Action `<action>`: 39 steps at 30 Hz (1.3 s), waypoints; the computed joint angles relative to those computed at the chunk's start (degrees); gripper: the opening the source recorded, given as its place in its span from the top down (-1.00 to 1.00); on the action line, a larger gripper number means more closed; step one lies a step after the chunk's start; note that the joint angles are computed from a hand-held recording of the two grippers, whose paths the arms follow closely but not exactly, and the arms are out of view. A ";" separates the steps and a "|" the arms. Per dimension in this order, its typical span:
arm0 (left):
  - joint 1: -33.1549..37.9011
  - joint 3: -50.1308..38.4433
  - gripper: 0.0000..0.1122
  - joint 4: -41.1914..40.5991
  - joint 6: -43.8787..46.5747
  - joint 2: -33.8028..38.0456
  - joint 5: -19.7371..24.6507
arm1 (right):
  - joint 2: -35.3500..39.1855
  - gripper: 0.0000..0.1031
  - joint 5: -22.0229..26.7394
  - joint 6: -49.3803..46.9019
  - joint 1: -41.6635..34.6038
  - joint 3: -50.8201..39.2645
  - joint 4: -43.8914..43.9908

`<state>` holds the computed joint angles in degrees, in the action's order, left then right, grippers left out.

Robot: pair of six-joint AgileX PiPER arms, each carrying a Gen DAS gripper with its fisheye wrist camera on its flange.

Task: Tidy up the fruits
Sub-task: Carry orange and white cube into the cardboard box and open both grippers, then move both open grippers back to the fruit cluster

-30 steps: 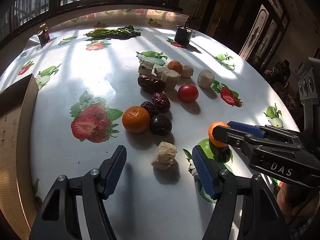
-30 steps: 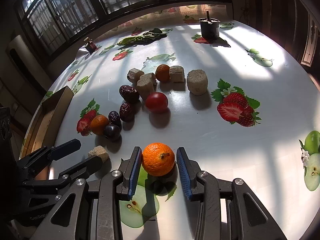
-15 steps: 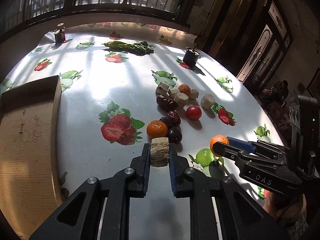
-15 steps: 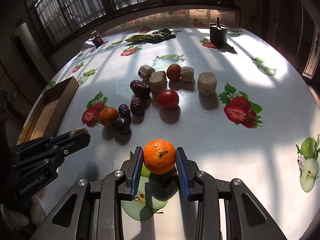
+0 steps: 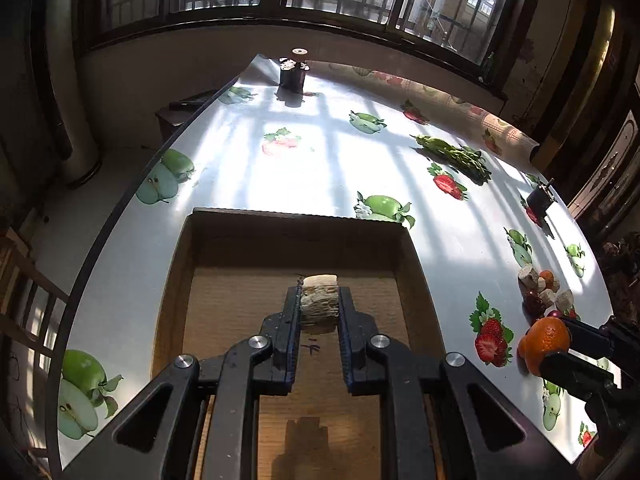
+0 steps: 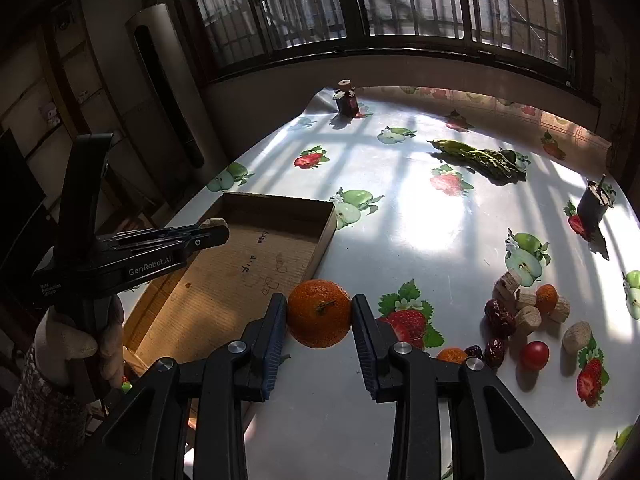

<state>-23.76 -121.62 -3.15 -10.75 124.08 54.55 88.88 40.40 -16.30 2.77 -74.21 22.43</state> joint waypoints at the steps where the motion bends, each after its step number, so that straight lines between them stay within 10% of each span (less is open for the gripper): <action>1: 1.09 -2.56 0.71 -0.34 -0.07 2.16 1.21 | 3.28 0.30 -0.25 1.77 2.09 -3.13 -1.33; 12: 6.37 -20.24 0.65 -9.06 -1.23 16.55 9.99 | 29.97 0.30 1.06 17.70 10.85 -27.78 -19.97; 19: 5.51 -20.85 0.14 -8.24 -3.28 16.95 8.99 | 32.53 0.22 2.06 18.23 10.35 -30.86 -19.95; 23: 5.10 -10.90 0.10 -7.63 -5.00 10.44 4.53 | 29.59 -0.12 -0.65 18.75 10.46 -27.46 -20.78; 29: 1.29 11.09 -0.16 -5.06 -5.25 -2.46 -9.66 | 18.29 -0.12 -7.05 16.26 8.82 -13.38 -19.52; 39: -1.04 18.45 -0.17 0.62 -5.68 -5.02 -9.62 | -1.02 -0.12 -10.98 9.66 -3.36 7.26 -12.61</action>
